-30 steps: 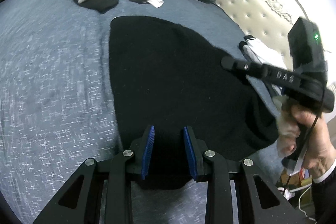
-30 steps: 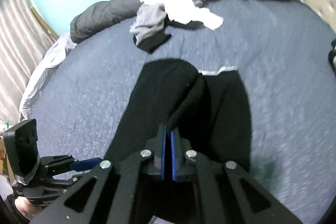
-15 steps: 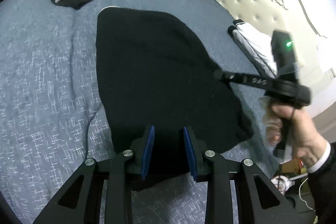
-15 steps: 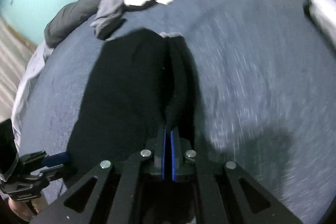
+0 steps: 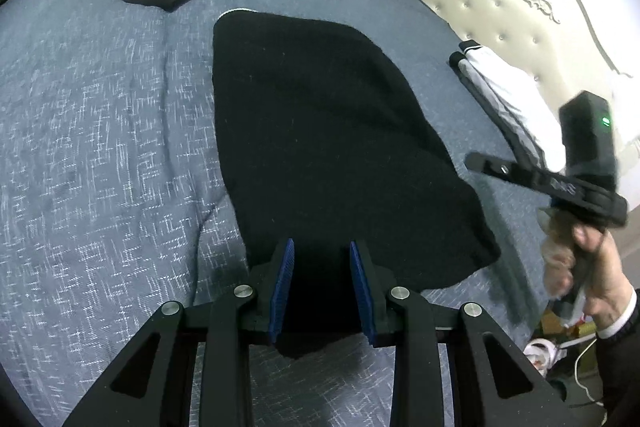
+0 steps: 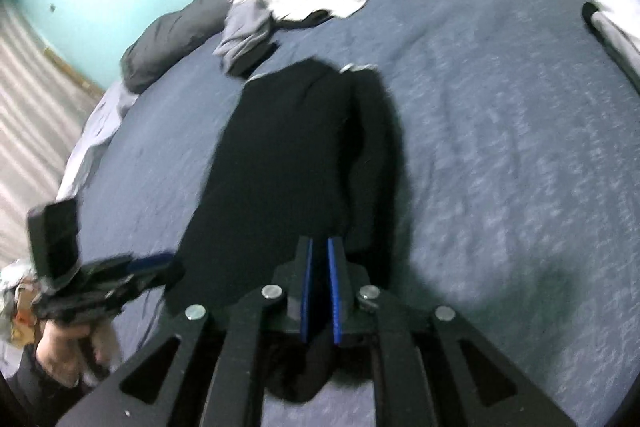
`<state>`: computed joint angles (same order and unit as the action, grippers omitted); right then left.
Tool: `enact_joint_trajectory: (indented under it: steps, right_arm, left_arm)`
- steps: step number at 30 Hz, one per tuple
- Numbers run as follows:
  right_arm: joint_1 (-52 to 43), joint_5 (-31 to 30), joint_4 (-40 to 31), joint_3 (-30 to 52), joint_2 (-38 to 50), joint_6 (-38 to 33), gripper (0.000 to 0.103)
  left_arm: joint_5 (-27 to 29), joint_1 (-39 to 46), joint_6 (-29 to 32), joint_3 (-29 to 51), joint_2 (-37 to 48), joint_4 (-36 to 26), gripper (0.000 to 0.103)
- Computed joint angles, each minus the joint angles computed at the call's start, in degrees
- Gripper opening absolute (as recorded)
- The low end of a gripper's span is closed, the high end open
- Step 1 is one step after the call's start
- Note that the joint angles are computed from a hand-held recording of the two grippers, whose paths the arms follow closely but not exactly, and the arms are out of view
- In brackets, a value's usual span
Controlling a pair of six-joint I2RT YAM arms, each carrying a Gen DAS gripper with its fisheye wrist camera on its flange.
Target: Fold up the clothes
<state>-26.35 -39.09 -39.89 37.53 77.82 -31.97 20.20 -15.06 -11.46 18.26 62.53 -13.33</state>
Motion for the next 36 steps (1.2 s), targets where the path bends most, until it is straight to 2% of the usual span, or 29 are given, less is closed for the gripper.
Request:
enact_joint_trajectory:
  steps: [3, 6, 7, 10, 12, 14, 17, 19, 21, 22, 23, 25, 31, 36]
  right_arm:
    - [0.46, -0.79, -1.45, -2.48, -2.47, -1.30, 0.010]
    - [4.37, 2.58, 1.24, -5.33, -3.82, 0.64, 0.016]
    - [5.15, 3.66, 2.20, -5.92, -3.51, 1.34, 0.016]
    - [2.81, 1.90, 2.51, -5.27, -0.02, 2.77, 0.016]
    - [-0.22, -0.29, -0.13, -4.10, 0.15, 1.55, 0.024]
    - [-2.49, -1.02, -2.12, -3.45, -0.26, 0.18, 0.055]
    - [-3.18, -0.51, -3.75, -3.17, 0.66, -2.18, 0.056]
    - [-2.20, 0.69, -3.23, -3.76, 1.54, -3.28, 0.053]
    - [-1.54, 1.76, -2.75, -4.71, 2.20, -3.65, 0.042]
    - [-1.45, 2.10, -2.16, -5.04, 3.21, -3.53, 0.033]
    - [-1.90, 1.70, -2.15, -4.81, 4.32, -3.86, 0.019]
    - [-3.56, 0.56, -2.83, -3.79, 5.97, -5.05, 0.008]
    - [-8.92, -2.04, -7.07, 1.19, 6.14, -9.20, 0.005]
    - [-6.85, 2.73, -0.11, -1.35, 9.67, -7.38, 0.005]
  left_arm:
    - [-1.01, -0.77, 0.22, -0.37, -0.27, -0.03, 0.031]
    - [-2.60, -2.48, -0.78, -0.68, -0.52, 0.19, 0.031]
    - [-3.16, -3.12, -1.02, -0.74, -0.50, 0.31, 0.031]
    - [-3.41, -3.54, -1.23, -0.86, -1.16, -0.11, 0.031]
    - [-2.77, -2.98, -0.94, -1.08, -1.56, -0.29, 0.031]
    - [-2.63, -2.79, -0.74, -1.44, -1.83, -0.18, 0.031]
    - [-2.91, -3.06, -1.15, -1.49, -2.03, -0.15, 0.031]
    - [-3.26, -3.44, -1.20, -1.36, -2.05, -0.28, 0.031]
    - [-3.47, -3.65, -1.08, -1.26, -2.01, -0.45, 0.031]
    - [-3.46, -3.65, -1.03, -1.26, -2.07, -0.54, 0.031]
    - [-3.61, -3.77, -1.06, -1.30, -2.33, -0.78, 0.031]
    - [-3.67, -3.88, -0.86, -1.39, -2.82, -1.17, 0.031]
    - [-4.97, -6.34, -0.14, -1.11, -4.76, -2.93, 0.031]
    - [-6.95, -8.27, 0.11, -2.24, -4.03, -0.97, 0.031]
